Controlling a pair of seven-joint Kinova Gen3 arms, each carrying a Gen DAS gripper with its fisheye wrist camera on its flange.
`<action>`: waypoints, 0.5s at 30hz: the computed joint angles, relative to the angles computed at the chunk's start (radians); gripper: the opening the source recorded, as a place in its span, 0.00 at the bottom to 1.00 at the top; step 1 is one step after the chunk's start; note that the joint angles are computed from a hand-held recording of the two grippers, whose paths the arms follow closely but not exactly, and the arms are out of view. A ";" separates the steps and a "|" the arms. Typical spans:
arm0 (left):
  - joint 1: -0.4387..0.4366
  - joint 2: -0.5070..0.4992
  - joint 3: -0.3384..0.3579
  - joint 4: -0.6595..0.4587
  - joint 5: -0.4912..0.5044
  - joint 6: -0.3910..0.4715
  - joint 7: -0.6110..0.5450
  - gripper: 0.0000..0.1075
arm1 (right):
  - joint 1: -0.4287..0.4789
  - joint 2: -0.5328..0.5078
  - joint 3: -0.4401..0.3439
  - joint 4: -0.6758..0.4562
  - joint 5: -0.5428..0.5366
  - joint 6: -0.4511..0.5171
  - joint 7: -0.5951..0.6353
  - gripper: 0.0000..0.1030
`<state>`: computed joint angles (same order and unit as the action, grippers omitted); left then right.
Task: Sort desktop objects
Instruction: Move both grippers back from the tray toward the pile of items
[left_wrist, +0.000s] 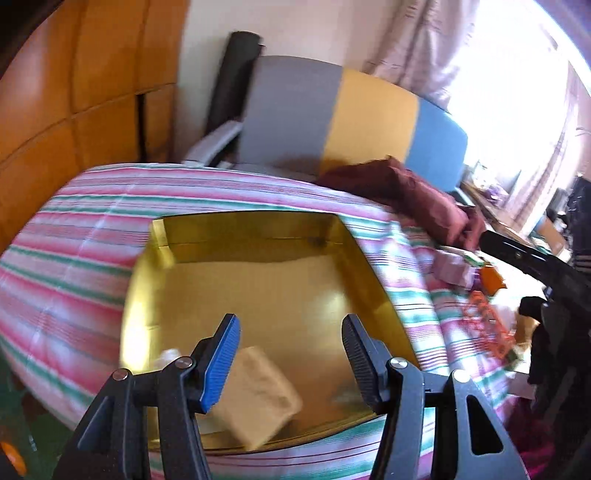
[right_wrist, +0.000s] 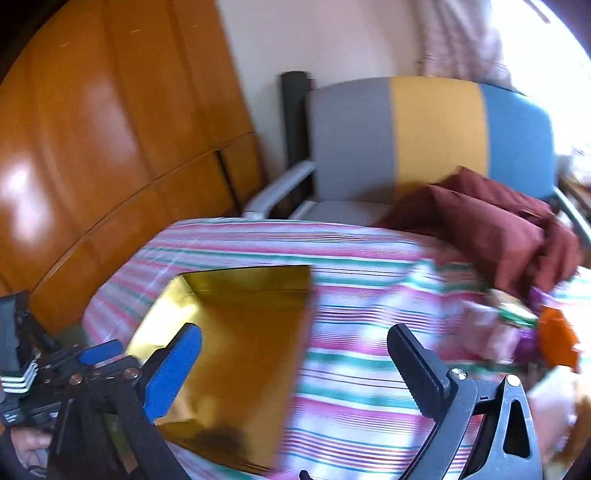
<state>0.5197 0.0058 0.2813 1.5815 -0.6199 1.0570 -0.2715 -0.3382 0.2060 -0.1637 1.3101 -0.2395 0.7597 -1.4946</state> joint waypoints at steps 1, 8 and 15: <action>0.001 0.013 0.002 -0.018 0.001 -0.005 -0.012 0.54 | 0.018 0.003 0.017 -0.019 0.004 0.027 -0.007 0.98; 0.043 0.168 -0.038 -0.222 0.089 -0.020 -0.226 0.54 | 0.127 0.021 0.096 -0.118 0.091 0.178 -0.050 0.89; 0.070 0.322 -0.070 -0.421 0.222 -0.005 -0.409 0.54 | 0.245 -0.001 0.165 -0.093 0.151 0.237 -0.097 0.85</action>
